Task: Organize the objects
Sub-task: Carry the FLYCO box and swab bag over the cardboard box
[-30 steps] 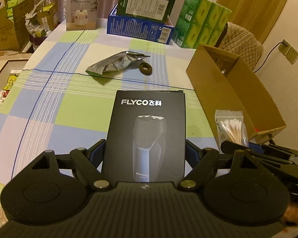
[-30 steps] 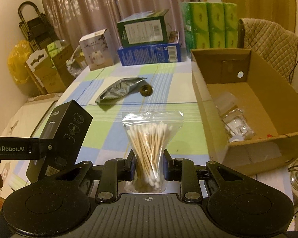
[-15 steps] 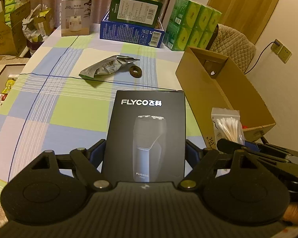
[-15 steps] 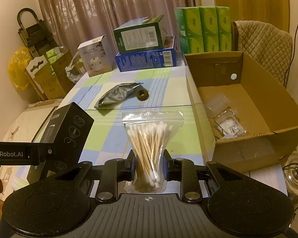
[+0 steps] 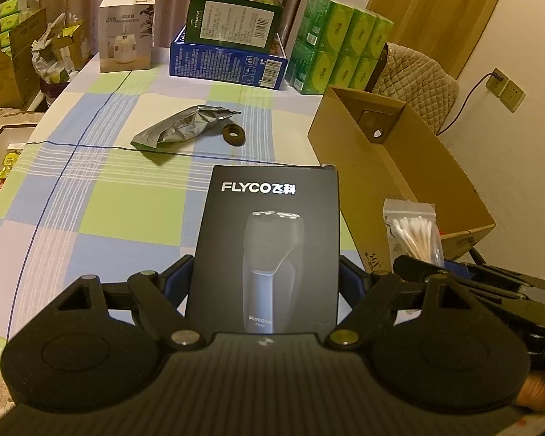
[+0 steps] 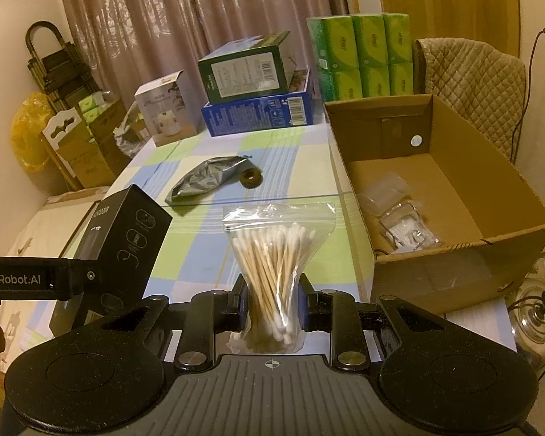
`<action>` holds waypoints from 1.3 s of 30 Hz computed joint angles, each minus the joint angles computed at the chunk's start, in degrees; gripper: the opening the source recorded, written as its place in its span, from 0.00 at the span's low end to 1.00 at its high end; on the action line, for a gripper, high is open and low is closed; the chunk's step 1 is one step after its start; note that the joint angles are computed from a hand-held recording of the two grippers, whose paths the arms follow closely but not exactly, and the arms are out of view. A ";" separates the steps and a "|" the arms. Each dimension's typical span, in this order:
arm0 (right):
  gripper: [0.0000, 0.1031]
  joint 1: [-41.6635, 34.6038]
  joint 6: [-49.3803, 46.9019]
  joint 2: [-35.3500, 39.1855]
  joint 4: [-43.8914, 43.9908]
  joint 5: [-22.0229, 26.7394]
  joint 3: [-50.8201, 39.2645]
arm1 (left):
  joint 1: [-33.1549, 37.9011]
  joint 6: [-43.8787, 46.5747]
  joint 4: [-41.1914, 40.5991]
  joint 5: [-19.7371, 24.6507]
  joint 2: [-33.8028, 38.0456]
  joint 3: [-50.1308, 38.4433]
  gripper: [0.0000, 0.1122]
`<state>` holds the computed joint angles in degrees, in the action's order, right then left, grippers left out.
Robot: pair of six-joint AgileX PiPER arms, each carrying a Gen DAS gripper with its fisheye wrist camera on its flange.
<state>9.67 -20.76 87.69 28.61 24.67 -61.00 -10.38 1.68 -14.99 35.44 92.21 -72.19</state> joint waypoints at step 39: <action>0.22 -16.08 -8.23 -0.51 4.04 4.46 -4.47 | -9.11 -3.46 -0.91 2.30 8.82 -13.61 0.69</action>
